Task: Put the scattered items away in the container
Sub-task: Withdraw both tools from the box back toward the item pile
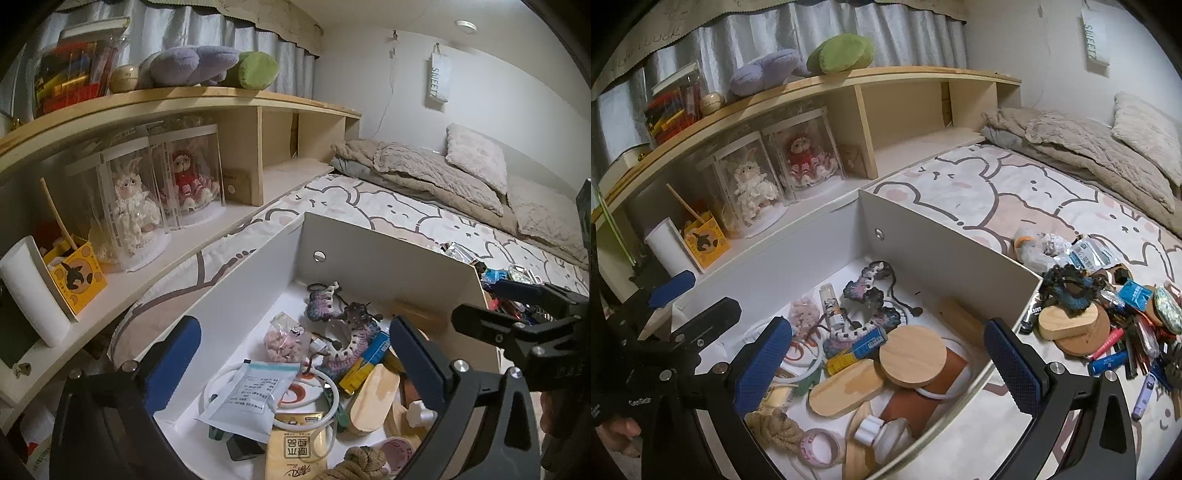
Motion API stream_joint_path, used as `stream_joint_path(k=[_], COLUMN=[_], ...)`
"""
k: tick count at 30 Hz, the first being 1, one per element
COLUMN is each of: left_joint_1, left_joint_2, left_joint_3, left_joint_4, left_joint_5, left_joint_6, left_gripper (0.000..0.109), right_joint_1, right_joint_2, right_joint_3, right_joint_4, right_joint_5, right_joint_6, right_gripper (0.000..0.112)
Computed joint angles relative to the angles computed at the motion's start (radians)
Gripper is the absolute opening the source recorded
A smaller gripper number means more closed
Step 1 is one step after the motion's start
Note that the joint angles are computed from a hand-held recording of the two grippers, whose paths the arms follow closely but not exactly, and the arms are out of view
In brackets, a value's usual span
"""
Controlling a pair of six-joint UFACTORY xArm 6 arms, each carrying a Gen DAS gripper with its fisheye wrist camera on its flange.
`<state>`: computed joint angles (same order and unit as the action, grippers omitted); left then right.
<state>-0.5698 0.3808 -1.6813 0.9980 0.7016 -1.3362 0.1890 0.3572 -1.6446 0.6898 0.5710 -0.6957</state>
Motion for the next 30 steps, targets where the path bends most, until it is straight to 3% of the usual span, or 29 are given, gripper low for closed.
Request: stream_joint_path(k=[30], left_joint_1=[-0.067], left_joint_2=[0.022], left_joint_3=[-0.077], left_joint_4=[-0.008], left_joint_5=[0.067], left_joint_6=[0.047], left_gripper=[0.103], right_joint_1=[-0.047], right_joint_2=[-0.135], right_joint_3=[0.163], right_joint_4=[0.034], right_joint_5=[-0.081], right_joint_6=[-0.039], right_gripper=[0.103])
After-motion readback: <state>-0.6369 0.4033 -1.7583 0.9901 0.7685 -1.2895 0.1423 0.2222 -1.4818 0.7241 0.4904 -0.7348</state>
